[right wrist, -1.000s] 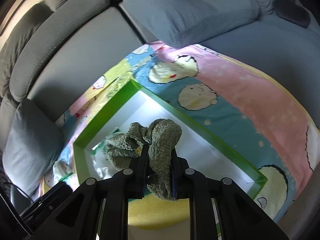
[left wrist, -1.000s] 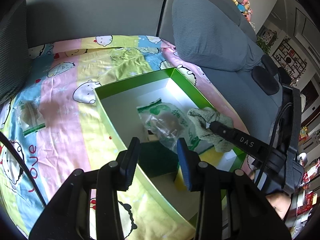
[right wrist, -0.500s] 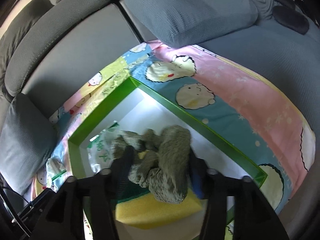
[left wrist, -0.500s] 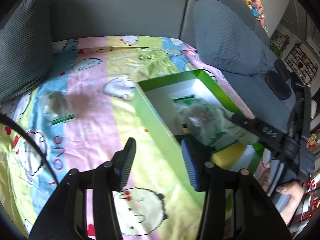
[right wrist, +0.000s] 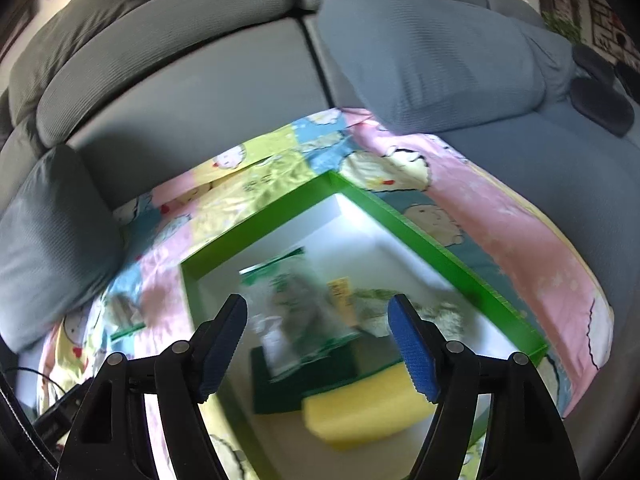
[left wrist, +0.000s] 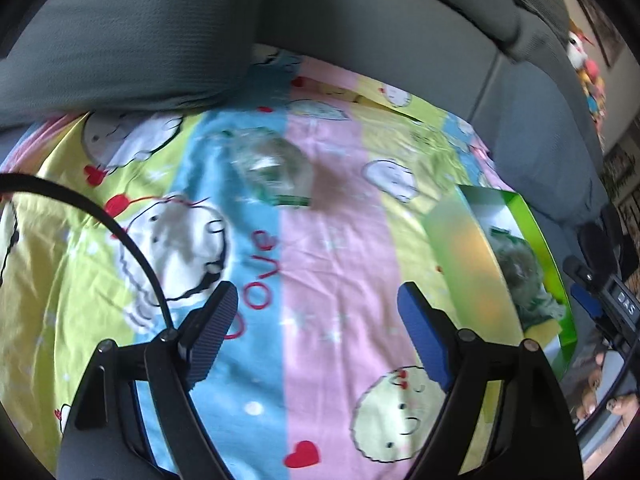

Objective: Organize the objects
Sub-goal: 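Move the right tool to the white printed bag and grasp it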

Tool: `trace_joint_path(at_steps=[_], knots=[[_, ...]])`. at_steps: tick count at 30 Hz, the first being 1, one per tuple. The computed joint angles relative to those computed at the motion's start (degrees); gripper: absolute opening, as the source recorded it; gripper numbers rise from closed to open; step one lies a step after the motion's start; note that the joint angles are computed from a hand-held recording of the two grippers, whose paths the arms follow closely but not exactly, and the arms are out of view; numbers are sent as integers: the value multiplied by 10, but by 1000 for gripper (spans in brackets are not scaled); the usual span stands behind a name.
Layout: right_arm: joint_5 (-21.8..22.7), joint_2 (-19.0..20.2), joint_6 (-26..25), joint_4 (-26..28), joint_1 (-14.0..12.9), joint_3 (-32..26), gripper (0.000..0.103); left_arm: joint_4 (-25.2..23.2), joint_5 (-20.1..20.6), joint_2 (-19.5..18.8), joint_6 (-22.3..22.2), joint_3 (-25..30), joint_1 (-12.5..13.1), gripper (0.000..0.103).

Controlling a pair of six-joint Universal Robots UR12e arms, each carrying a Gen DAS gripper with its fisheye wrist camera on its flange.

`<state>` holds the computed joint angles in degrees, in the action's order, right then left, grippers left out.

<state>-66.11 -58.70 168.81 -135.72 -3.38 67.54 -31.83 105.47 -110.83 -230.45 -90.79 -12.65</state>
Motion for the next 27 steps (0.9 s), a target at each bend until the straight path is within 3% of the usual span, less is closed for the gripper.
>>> trace_joint_path(at_steps=[7,11,15,17,22,25,27], knots=[[39,-13,-75,38,28,14,74,-36,49,27,-54,-33,10,81],[65,-9,-124,110,49,0,74,-40,50,45,-93,-56,20,81],[49,4,-180,174,79,-23,74,-57,47,54,-113,-66,27,81],[48,7,-200,182,91,-24,74,-71,56,55,-126,-67,28,81],[93,47,-208,245,113,-81,74,-50,29,65,-142,-87,39,81],[60,76,-193,258,130,-118,74,-55,28,70,-153,-93,43,81],[61,92,-189,263,135,-136,74,-55,29,72,-160,-95,45,81]])
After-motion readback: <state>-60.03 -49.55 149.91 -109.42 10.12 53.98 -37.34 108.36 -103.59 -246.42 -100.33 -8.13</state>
